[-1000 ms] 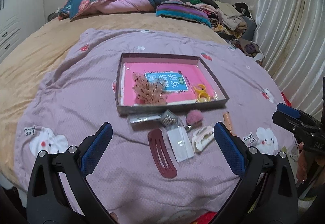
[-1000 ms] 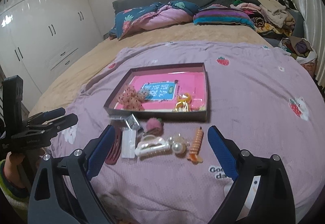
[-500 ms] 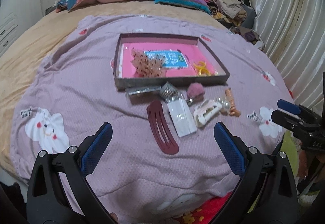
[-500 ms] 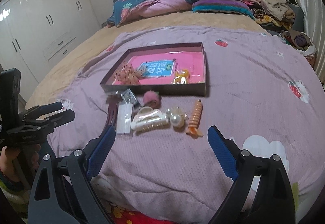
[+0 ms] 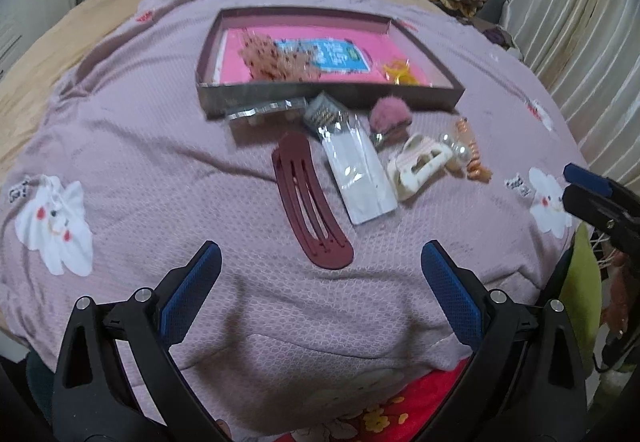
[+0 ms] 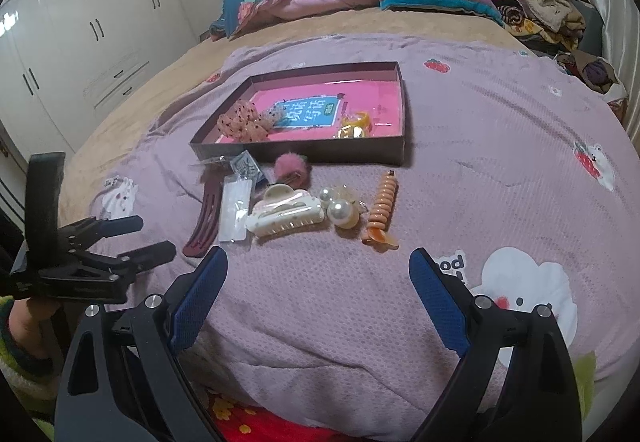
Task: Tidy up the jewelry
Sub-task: 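Grasp the maroon hair clip with the left gripper while the right grasps the pearl clip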
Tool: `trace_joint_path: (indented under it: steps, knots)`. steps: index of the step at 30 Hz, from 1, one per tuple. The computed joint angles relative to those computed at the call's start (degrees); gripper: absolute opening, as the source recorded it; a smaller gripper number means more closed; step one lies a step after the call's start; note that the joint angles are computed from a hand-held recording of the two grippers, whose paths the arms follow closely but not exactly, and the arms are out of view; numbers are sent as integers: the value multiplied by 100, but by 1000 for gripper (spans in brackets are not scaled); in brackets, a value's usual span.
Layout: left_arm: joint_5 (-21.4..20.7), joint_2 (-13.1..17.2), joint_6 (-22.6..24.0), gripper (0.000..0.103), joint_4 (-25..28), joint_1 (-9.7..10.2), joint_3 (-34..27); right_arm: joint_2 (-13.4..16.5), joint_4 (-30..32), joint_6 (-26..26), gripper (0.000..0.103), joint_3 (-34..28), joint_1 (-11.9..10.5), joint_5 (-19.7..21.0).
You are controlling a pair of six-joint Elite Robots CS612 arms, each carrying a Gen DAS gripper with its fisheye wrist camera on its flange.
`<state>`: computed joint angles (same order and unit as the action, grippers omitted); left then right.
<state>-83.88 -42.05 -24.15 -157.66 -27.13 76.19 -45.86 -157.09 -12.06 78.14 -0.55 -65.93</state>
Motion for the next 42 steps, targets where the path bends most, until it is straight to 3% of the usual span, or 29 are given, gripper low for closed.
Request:
trace_joint_path:
  steps: [4,9,16,18,22,29,38,39,40,42]
  knots:
    - [-43,103,-28,83,145,15,-118,60,84,-73,92,-69,-15,-48]
    - [-219,236,-107,49,361,67,-324,170,226,-298,91,-231,-22,-113]
    - [-98,477,-197,41,723,98,-757,394,481,-658,91,-609,30,-344]
    - [141,527,-194,29,860,82,-847,476,605,-855,90,-743,58,-467]
    - [127,532,-213,26,870,108,-840,657,765,-1166,89,-1005,119,-762]
    - [121,483,-306,23,872,160,-792,981,1111,-1585,72,-1517,214,-1036]
    - [153,579,-197,21,1039,159,-1001,1312,1432,-1933,52,-2061,335,-1075]
    - [156,587,-183,21,1064,159,-1023,1329,1426,-1919,50,-2091,330,-1012]
    - [152,591,-178,21,1074,159,-1034,1332,1397,-1888,39,-2095,317,-918]
    - [138,588,-169,21,1088,159,-1045,1338,1448,-1773,36,-2134,272,-655]
